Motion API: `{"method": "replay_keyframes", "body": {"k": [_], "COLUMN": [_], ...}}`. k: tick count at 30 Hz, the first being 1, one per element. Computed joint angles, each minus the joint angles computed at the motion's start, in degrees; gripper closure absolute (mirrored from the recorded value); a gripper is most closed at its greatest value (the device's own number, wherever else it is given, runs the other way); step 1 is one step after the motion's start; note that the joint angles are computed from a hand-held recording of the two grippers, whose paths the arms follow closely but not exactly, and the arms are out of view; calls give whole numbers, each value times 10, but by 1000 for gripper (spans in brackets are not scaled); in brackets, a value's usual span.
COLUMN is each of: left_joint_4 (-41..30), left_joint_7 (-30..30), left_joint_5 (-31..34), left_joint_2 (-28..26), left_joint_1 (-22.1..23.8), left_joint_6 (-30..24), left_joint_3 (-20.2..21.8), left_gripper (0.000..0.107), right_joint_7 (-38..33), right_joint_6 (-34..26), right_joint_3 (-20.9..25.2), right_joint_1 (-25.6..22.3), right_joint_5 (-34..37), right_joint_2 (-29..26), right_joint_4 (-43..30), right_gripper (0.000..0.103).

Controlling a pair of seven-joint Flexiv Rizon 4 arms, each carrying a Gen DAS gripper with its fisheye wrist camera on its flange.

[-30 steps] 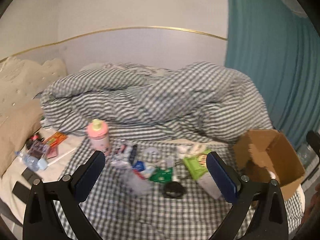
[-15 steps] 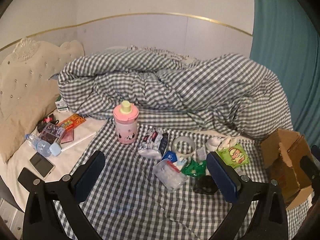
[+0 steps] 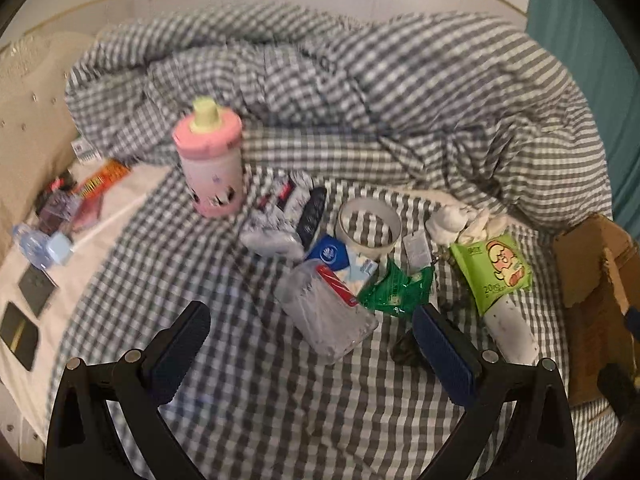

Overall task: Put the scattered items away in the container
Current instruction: 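Grasp the clear cup of forks with the left gripper while the right grasps the black lid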

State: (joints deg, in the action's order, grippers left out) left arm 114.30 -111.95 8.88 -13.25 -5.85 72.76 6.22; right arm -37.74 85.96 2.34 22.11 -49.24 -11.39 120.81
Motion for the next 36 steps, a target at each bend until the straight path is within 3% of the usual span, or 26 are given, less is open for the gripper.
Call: {"method": "replay_keyframes", "body": {"k": [4, 7, 19, 21, 26, 36], "left_joint_4": [-20, -44, -75, -79, -56, -23], "left_joint_7": [9, 0, 5, 10, 44, 86], "left_joint_5": [-40, -36, -70, -75, -125, -147], "left_joint_2": [-43, -72, -137, -145, -146, -122], "left_joint_1": [9, -3, -1, -2, 20, 18], "left_joint_6": [-10, -25, -42, -43, -14, 20], "left_joint_3": [-15, -3, -3, -4, -33, -26], "left_gripper": [4, 4, 5, 10, 20, 33], "right_joint_7": [-55, -97, -179, -181, -195, -215], "right_joint_6": [-13, -16, -38, -38, -44, -51], "right_joint_3": [22, 32, 35, 31, 34, 43], "right_joint_1": [-10, -11, 8, 13, 17, 25], "right_joint_5": [56, 102, 201, 206, 222, 247], "right_joint_2": [-28, -43, -83, -86, -93, -108], "right_joint_4": [-16, -26, -52, -53, -57, -72], "right_gripper": [0, 0, 0, 0, 0, 0]}}
